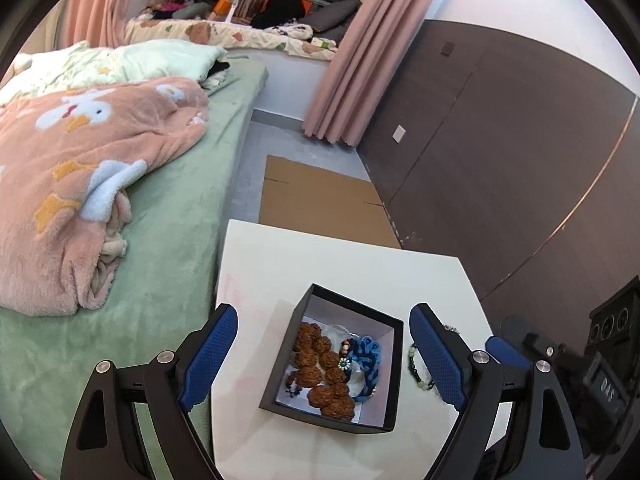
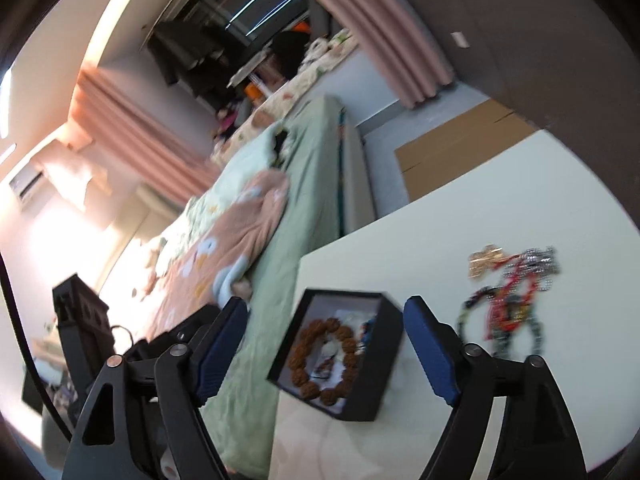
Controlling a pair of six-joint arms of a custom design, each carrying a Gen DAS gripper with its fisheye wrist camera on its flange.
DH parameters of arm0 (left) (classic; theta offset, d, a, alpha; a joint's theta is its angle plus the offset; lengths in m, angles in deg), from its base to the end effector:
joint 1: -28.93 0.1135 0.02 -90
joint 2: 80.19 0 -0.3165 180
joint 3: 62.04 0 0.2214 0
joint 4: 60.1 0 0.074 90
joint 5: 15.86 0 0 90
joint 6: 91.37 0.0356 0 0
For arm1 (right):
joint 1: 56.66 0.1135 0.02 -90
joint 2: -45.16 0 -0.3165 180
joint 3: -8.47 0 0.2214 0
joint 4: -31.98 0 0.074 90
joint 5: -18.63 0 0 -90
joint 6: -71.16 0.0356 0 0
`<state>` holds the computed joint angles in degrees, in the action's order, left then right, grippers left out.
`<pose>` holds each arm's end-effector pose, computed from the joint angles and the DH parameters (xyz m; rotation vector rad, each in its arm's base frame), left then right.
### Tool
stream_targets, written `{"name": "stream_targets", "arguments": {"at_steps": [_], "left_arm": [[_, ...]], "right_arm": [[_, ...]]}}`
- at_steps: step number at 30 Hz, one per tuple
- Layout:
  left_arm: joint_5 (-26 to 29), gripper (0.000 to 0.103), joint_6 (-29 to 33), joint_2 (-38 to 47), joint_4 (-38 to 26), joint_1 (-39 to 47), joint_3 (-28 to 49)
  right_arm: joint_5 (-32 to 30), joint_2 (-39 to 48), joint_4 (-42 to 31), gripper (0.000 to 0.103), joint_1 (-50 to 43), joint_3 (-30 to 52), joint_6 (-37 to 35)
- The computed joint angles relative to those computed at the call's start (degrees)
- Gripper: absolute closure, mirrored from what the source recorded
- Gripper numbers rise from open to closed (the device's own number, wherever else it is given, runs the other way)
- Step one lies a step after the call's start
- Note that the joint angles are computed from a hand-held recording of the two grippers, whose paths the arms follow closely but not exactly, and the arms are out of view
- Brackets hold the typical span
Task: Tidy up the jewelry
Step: 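Move the left tool to the pile and grasp the red-string necklace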
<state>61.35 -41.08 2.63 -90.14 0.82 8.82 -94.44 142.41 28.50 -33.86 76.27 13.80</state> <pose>0.2488 -0.1240 0.3089 -0.3474 2.2816 -0.3581 0.3102 0.1455 0.2606 -0.0558 2.2616 0.9749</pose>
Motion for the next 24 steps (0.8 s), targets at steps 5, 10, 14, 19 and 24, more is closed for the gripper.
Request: {"name": "stream_targets", "arguments": {"at_steps": [5,10,14,19,24], "left_arm": [[-2.34,0.015,1.74,1.6,-0.91,-3.16,1.95],[-4.9,0.015,3.09,3.66,-2.31,-6.42,4.98],[-4.77,0.015,3.63,5.19,-3.7,-8.33,8.42],[-3.61,0.015,4.87,8.25,-6.42,-10.38,13.37],[-3.31,0.015,6.34,12.75,-10.46,-12.32,19.57]], "right_arm": [[-0.96,-1.35,-2.77,0.022,-3.91,-0.39,-0.55],[-2.1,-2.56,-4.07,0.021,-7.38,-1.35,-1.78],[-3.27,-3.72,-5.0,0.02,-10.51,-2.25,-1.84],[-5.66,-4.38,-3.93,0.011,-16.19,-3.71,0.82],[-8.81,-4.03,-5.03,0.011,-20.41,-3.93,1.07]]}}
